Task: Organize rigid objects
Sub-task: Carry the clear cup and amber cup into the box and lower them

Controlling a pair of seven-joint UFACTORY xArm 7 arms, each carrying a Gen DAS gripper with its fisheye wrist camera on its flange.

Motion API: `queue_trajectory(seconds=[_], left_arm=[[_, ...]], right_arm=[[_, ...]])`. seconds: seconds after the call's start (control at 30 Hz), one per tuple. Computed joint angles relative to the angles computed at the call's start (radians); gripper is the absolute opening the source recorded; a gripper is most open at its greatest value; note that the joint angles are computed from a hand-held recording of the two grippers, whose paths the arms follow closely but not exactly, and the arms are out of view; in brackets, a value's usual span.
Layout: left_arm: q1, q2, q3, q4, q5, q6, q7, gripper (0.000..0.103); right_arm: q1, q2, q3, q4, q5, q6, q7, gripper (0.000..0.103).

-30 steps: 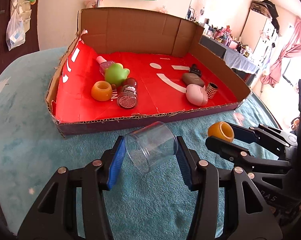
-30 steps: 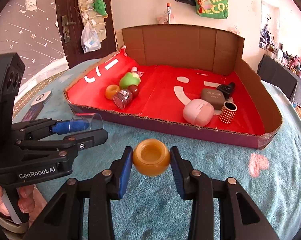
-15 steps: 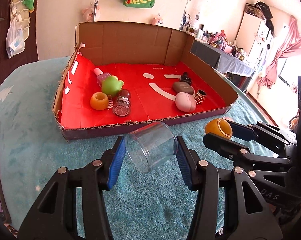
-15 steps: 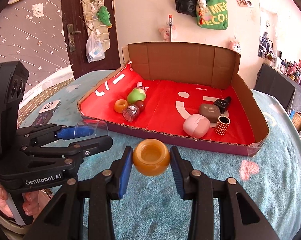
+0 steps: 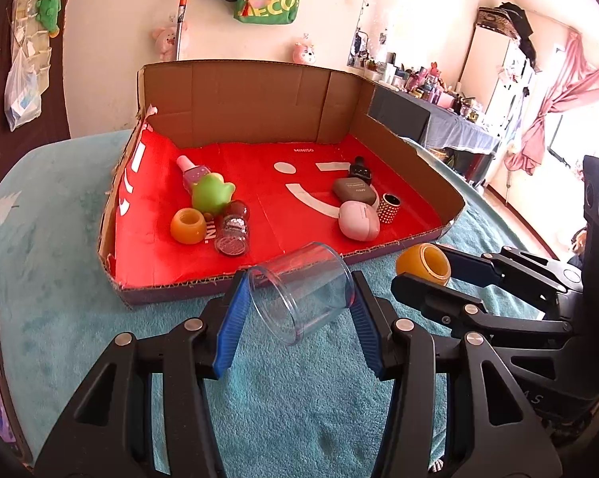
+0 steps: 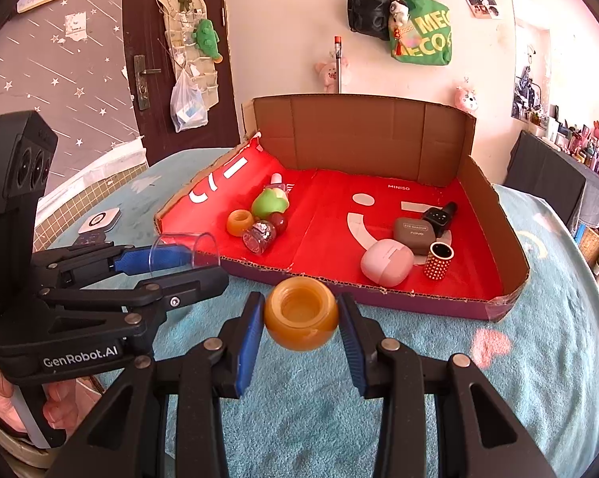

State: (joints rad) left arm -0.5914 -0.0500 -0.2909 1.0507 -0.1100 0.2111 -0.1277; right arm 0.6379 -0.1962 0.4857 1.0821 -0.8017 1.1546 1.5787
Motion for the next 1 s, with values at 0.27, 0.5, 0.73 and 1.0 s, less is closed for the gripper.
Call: queue_trajectory(seconds=[0.27,0.5,0.73,1.0], left_arm=[[-0.002,0.054,0.002,0.076,-0.088,0.029,0.105,0.048],[0.014,0.116,-0.004,0.153,-0.132,0.078,0.154,0.048],[0.028,0.178,-0.015,0.215,-0.148,0.123,0.179,0.048],[0.041,0.248,-0.02,0.282,-0.169,0.175,0.197,0.048]], right_arm=[[-0.028,-0.036,-0.022,-0.025,0.018,-0.042,-0.029,0.04],[-0.079,-0.067,-0.038,-0.054,0.048,-0.118,-0.068,0.04],[-0.13,-0.083,-0.052,-0.08,0.084,-0.186,-0.106,0.04],[-0.175,-0.101,-0.081,-0.129,0.175,-0.288,-0.166,0.04]])
